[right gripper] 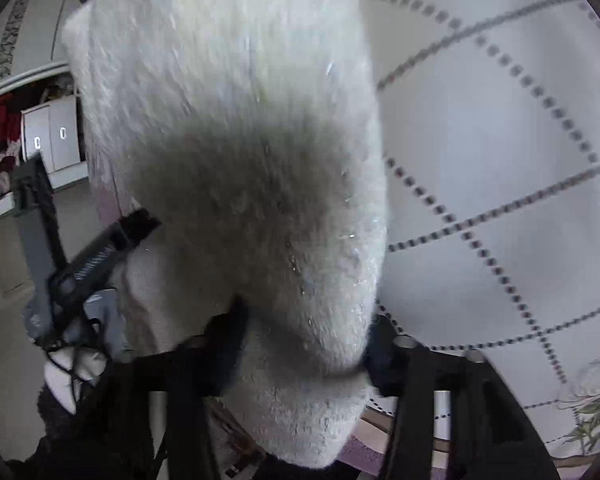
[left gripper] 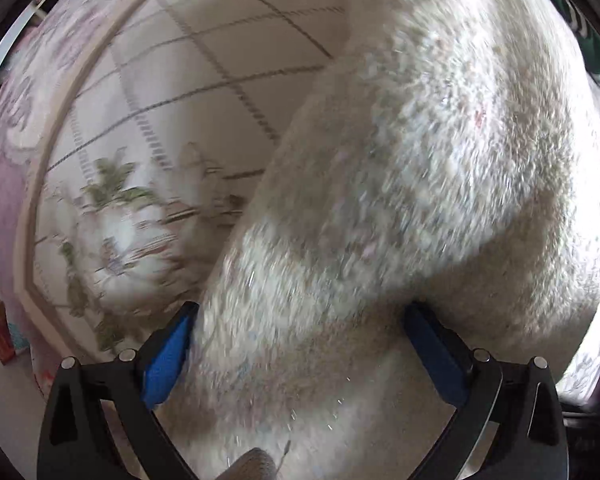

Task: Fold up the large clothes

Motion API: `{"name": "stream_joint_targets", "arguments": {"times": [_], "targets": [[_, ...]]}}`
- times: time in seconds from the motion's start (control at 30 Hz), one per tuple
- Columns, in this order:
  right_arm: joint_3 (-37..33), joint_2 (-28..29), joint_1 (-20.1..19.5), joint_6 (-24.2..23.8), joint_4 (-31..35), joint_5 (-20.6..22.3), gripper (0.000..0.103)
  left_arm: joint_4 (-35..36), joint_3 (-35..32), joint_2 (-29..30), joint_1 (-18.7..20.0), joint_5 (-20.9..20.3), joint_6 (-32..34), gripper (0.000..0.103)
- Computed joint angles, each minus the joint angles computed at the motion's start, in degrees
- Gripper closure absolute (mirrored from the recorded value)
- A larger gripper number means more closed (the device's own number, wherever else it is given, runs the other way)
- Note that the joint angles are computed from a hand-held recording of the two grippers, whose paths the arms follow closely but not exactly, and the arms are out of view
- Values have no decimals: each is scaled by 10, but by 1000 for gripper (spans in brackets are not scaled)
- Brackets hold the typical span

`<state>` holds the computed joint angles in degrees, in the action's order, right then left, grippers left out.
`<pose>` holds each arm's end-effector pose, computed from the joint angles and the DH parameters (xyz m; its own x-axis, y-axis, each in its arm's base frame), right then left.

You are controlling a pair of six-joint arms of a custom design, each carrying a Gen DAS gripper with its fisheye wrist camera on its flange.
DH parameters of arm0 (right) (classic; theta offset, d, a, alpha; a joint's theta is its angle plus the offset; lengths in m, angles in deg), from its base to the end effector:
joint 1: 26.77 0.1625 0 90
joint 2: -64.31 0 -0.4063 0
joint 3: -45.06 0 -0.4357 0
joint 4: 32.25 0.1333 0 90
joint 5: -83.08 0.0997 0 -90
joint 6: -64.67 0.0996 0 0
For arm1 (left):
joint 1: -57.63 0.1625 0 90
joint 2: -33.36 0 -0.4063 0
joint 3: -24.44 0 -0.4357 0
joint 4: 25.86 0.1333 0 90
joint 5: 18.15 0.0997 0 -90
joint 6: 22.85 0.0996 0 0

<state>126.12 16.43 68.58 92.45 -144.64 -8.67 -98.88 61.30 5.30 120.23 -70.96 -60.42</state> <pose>0.1965 -0.7012 0.1090 -0.9227 0.3684 0.1138 0.3825 0.9114 0.1517 -0.2168 -0.8387 0.1722 -0.7174 -0.0119 -0.6966 -0.0290 0.9995 0.0128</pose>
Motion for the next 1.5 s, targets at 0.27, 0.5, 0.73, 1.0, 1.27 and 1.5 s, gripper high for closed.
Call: {"name": "stream_joint_targets", "arguments": {"times": [0.27, 0.5, 0.73, 1.0, 1.27, 1.5], "targets": [[22, 2, 1, 45, -60, 110, 47, -4, 185, -198, -17, 23, -195, 0], [-62, -40, -30, -9, -48, 34, 16, -113, 364, -311, -23, -122, -345, 0], [-303, 152, -59, -80, 17, 98, 24, -155, 407, -333, -29, -112, -331, 0], [-29, 30, -23, 140, -353, 12, 62, -139, 358, -326, -31, -47, -332, 0], [318, -210, -22, 430, -545, -141, 40, -135, 388, -349, -43, -50, -338, 0], [304, -305, -57, 196, -212, -10, 25, -296, 530, -401, -44, -193, -351, 0]]}}
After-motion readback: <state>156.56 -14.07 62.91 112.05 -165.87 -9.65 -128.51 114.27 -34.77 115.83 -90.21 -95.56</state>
